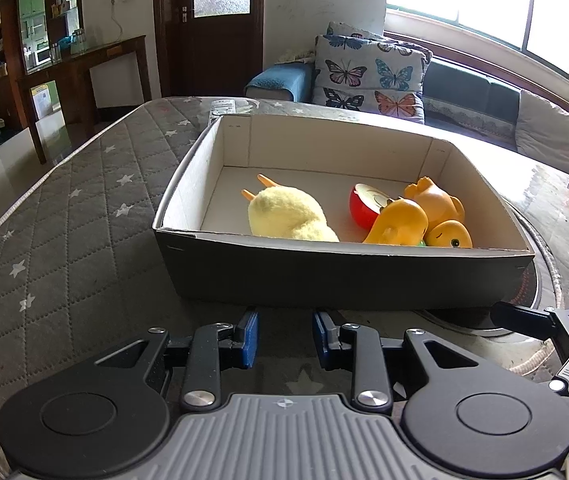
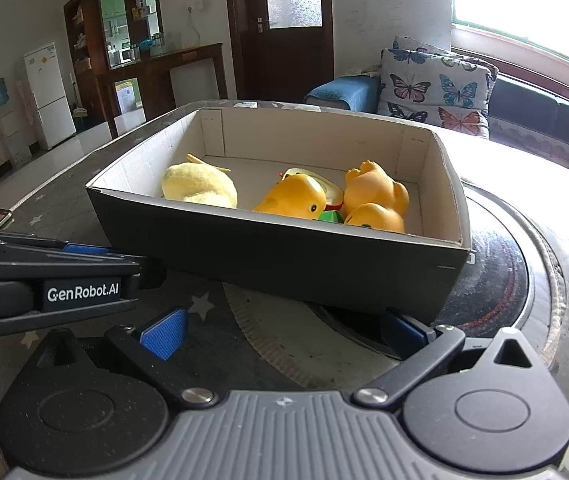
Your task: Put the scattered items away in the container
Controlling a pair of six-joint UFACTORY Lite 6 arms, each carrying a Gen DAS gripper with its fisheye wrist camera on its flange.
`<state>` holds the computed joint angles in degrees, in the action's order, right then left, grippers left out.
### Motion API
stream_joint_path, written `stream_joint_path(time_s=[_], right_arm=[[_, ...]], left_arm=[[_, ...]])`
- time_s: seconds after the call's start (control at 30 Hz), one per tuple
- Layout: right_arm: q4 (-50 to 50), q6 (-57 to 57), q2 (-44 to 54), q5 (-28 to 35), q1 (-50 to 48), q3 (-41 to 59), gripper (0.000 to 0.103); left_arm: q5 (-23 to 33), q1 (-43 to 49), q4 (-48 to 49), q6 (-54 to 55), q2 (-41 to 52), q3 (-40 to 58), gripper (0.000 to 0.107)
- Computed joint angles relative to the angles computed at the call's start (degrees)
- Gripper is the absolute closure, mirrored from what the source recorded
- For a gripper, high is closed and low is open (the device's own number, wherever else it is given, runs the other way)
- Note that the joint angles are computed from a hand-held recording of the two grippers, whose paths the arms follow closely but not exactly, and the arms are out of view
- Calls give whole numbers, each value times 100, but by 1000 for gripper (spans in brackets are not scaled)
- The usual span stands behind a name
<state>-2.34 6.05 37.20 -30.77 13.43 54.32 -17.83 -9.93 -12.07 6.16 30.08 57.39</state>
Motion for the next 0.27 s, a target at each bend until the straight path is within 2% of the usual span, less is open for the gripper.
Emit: stream_joint_path(time_s=[0.27], right_arm=[[91,-82,53,26,36,73,0]], left_arm=[[-132,-2,-45,99,28,20,76]])
